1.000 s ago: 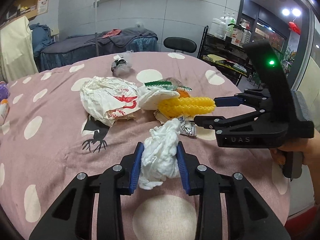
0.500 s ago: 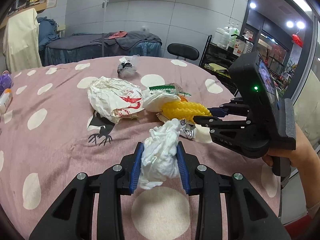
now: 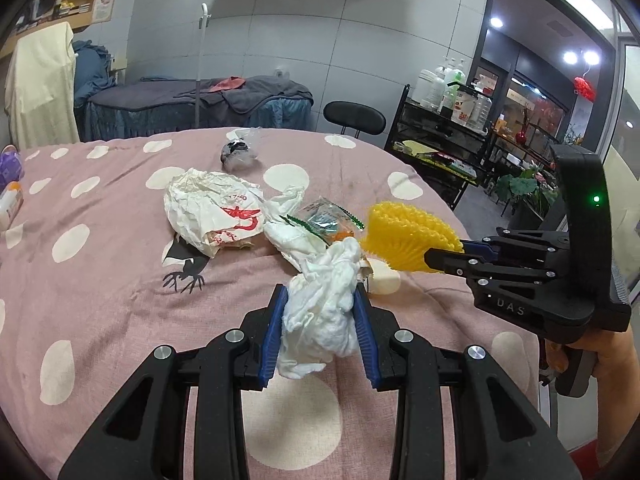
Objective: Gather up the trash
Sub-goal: 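Carry the tissue and yellow net to the brown bin and open both tools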
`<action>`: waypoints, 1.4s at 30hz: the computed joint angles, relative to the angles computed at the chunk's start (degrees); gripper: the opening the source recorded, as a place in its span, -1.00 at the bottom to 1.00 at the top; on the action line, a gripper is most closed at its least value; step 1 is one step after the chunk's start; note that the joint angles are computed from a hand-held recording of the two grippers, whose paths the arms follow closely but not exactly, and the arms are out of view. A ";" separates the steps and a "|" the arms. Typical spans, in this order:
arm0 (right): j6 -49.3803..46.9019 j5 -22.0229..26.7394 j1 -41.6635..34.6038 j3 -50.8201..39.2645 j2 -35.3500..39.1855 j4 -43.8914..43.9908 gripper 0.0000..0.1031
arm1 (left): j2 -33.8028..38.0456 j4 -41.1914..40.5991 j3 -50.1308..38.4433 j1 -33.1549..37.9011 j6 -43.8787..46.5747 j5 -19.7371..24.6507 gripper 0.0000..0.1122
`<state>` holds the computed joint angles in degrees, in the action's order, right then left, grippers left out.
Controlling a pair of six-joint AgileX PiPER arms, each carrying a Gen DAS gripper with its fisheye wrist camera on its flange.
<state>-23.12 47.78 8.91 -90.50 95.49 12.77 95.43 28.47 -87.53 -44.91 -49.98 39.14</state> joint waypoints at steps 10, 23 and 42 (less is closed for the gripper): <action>-3.01 -2.55 -8.43 9.83 -11.09 9.99 -0.64 | 0.43 4.13 -1.95 -4.64 -3.10 -0.75 -0.41; -9.34 -2.32 -22.32 18.51 -19.79 19.47 -0.64 | 4.05 5.39 -6.79 -9.08 -3.77 -1.39 -0.41; -6.52 -4.74 -40.05 25.17 -17.10 17.60 -0.64 | 16.45 -8.92 -24.53 -12.44 11.76 -1.00 -0.41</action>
